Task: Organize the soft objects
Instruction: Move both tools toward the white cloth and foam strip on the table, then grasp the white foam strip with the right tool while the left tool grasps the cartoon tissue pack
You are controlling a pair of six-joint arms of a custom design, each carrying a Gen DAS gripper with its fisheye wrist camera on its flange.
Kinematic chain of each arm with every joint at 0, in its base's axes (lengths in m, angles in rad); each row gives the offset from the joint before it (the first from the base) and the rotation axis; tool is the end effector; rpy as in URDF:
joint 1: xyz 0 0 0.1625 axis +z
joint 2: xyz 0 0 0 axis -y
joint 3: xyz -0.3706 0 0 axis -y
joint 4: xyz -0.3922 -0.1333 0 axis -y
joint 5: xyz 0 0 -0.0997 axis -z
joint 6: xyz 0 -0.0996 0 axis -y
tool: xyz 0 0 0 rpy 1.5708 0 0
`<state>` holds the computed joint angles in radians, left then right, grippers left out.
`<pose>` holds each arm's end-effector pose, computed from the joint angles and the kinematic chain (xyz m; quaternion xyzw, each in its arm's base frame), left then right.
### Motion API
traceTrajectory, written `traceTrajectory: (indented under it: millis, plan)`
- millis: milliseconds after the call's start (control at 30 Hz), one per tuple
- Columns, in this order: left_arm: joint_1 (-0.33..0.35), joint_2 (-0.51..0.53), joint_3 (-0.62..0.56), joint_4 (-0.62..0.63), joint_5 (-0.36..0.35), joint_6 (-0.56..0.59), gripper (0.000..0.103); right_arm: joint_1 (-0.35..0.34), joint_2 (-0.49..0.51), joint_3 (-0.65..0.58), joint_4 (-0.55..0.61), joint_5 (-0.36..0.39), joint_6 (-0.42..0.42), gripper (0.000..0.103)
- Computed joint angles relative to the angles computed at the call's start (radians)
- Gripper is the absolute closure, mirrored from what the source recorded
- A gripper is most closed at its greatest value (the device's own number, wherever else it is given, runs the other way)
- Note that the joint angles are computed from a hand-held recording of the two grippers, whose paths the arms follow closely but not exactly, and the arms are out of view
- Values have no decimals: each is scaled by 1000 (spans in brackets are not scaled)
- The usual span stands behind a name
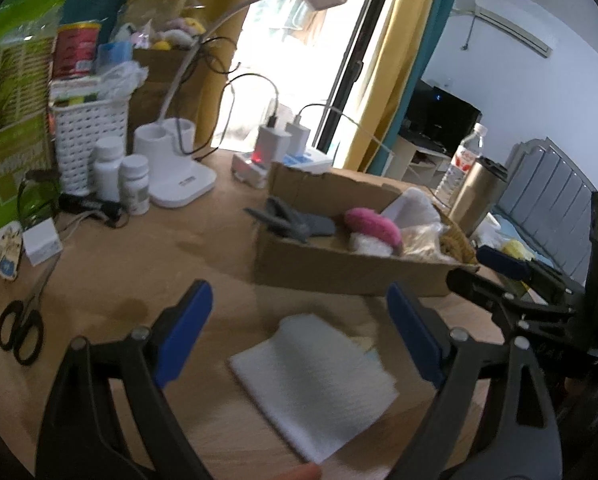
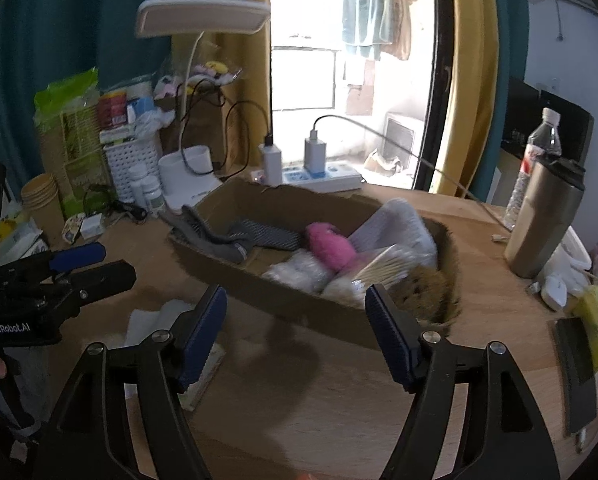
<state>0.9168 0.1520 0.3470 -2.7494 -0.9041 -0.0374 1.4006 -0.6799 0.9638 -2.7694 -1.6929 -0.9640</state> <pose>-0.3548 -0.7832 -0.0795 0.1664 0.8820 -0.4009 0.1835 -0.0167 -0.8128 0.3043 0.3213 -0.8364 0.3424 0.2829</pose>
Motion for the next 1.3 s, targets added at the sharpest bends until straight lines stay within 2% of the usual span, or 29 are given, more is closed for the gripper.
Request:
traceTrajectory:
  millis: [200, 367, 767, 967, 1067, 1133, 1267, 1300]
  plan:
    - [13, -102, 192, -92, 13, -16, 13, 12, 9, 31, 9, -21, -6, 28]
    - [24, -158, 298, -143, 18, -41, 13, 21, 16, 53, 24, -30, -25, 28]
    - [35, -231, 428, -199, 46, -78, 13, 42, 53, 76, 59, -54, -106, 29]
    - [41, -254, 470, -210, 50, -102, 13, 51, 80, 61, 70, -87, -139, 34]
    - [42, -258, 478, -209, 48, -110, 13, 51, 84, 65, 53, -98, -161, 43]
    - [42, -258, 479, -206, 46, -113, 13, 50, 86, 73, 23, -97, -177, 57]
    - [41, -256, 478, -199, 43, -114, 13, 46, 86, 78, -5, -90, -197, 77]
    - [40, -254, 473, -193, 43, -114, 13, 45, 85, 79, -6, -84, -198, 85]
